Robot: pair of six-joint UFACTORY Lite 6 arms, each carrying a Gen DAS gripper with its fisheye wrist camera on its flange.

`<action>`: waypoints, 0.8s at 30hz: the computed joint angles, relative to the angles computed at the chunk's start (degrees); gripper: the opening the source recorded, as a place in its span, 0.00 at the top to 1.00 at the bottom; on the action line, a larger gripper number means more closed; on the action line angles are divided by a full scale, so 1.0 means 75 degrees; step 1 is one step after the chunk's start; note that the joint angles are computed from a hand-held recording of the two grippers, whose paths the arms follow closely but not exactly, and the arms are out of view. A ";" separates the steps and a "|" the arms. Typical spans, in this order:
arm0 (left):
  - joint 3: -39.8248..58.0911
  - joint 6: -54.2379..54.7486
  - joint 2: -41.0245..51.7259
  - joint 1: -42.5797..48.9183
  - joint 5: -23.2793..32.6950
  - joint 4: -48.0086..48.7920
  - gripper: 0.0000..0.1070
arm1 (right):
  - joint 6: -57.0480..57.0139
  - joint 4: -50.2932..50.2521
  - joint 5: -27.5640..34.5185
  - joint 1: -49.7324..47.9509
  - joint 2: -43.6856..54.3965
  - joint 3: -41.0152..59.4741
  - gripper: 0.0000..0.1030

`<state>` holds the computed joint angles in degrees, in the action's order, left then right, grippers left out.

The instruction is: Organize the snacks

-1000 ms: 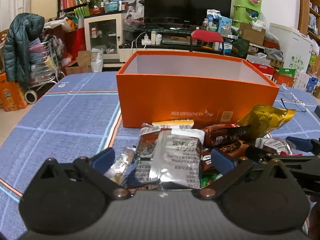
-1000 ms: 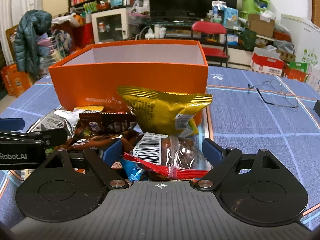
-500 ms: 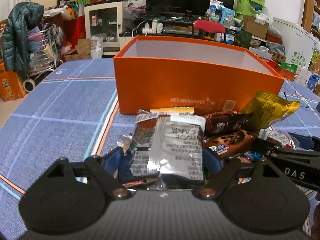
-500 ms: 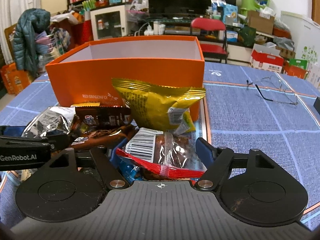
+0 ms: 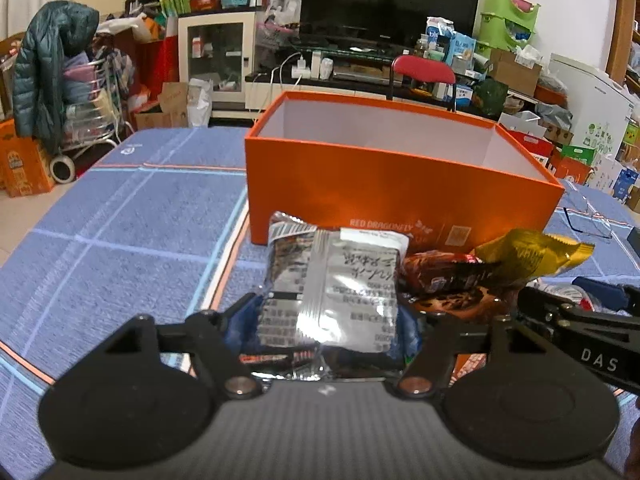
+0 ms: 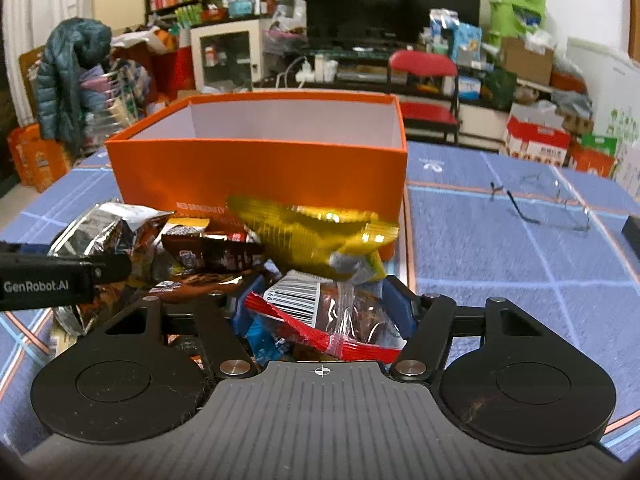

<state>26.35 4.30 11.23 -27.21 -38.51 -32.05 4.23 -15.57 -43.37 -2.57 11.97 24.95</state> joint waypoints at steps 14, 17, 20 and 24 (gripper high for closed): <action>-0.0073 -0.0109 -0.0143 0.0118 0.0285 0.0291 0.36 | -0.1680 0.1245 -0.0206 0.0403 0.0014 -0.0396 0.36; -0.0034 -0.0136 -0.0110 0.0121 0.0324 0.0331 0.36 | -0.0609 -0.0003 -0.0134 -0.0289 -0.0096 -0.0344 0.27; -0.0005 -0.0142 -0.0102 0.0141 0.0351 0.0420 0.36 | 0.1415 -0.2391 0.0116 -0.1357 -0.0162 -0.0032 0.22; -0.0064 -0.0238 -0.0180 0.0193 0.0386 0.0593 0.36 | 0.3365 -0.5589 0.0238 -0.2602 0.0506 0.1041 0.24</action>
